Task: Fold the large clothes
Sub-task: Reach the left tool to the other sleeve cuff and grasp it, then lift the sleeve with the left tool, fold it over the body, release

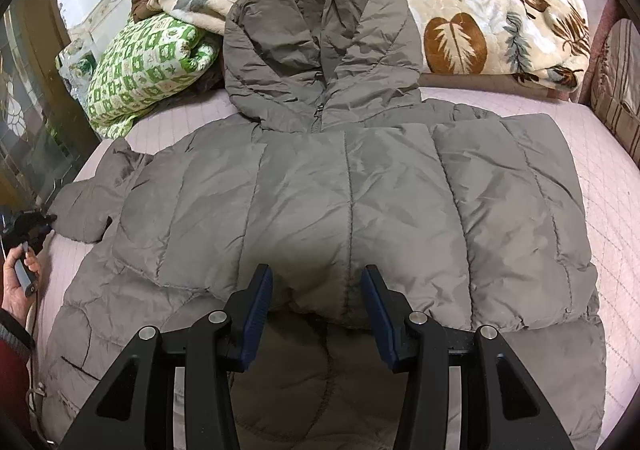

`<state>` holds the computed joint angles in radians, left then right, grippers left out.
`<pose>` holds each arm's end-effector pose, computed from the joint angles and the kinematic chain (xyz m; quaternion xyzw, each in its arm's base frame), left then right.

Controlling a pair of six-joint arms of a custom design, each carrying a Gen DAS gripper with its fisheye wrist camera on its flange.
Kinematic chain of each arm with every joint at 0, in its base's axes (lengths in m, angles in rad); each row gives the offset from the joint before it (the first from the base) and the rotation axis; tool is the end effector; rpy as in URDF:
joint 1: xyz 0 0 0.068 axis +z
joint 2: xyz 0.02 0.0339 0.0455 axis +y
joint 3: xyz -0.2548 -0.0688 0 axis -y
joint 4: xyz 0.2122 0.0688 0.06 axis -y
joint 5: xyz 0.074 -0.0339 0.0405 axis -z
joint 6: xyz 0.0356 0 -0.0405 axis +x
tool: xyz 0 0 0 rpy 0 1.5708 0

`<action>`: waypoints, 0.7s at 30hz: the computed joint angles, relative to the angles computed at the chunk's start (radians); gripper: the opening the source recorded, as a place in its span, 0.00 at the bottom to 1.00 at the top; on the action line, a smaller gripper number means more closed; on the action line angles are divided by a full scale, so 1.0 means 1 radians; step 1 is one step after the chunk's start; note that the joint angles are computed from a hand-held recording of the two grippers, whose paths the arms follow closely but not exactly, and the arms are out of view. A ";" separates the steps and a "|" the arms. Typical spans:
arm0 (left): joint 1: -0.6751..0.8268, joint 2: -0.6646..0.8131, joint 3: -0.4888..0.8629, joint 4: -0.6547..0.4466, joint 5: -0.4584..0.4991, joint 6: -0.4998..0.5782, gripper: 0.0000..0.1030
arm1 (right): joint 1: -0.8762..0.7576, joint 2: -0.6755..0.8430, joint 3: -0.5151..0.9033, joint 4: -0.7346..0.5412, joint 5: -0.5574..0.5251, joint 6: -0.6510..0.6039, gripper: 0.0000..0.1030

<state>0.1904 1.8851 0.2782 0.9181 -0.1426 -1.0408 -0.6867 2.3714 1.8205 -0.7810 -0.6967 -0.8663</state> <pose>0.2302 0.0495 0.0722 -0.5457 0.7189 -0.1169 0.4144 0.3540 -0.2607 0.1325 -0.1242 0.9258 0.1633 0.3174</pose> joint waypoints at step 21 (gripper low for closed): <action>-0.985 -0.012 1.107 -0.984 -0.475 0.297 0.13 | -0.174 0.103 0.363 -0.061 -0.194 0.286 0.48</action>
<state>-0.7947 1.8731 1.3857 -0.0657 -0.6175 -0.7434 -0.8605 2.4743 2.1835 -0.8416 -0.8904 -0.5801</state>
